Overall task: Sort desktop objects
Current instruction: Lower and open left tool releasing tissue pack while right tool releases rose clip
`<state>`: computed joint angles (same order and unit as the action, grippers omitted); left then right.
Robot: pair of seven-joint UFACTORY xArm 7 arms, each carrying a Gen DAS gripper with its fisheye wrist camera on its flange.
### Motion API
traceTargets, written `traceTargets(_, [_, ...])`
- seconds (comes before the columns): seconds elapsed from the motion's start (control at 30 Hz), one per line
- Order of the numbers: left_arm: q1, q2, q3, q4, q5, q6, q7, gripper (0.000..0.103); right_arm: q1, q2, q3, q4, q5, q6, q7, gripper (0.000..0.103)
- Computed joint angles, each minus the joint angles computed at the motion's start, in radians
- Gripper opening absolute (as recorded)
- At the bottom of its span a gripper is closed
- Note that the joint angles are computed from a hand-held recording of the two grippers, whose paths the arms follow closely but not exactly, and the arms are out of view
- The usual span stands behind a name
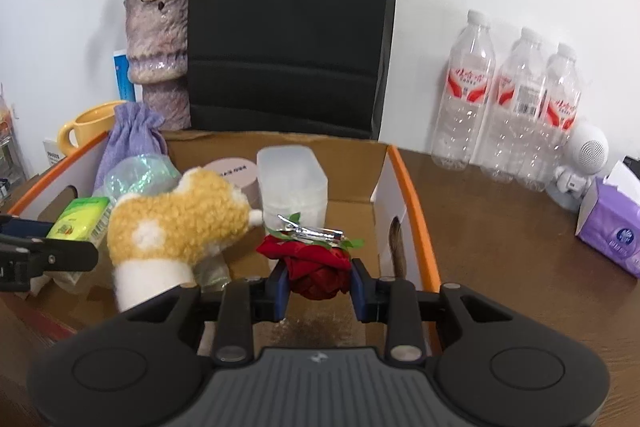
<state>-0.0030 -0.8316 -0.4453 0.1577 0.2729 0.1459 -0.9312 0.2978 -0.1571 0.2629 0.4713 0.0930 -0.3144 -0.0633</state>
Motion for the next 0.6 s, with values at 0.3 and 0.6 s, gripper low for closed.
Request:
traceTargets(0.3, [0.004, 0.02, -0.002, 0.007, 0.004, 0.005, -0.001, 0.051, -0.033, 0.015, 0.062, 0.007, 0.087, -0.003, -0.075, 0.031])
traceTargets(0.6, [-0.002, 0.016, -0.006, 0.013, 0.013, 0.021, -0.006, 0.052, -0.068, 0.026, 0.138, 0.019, 0.21, 0.001, -0.194, 0.032])
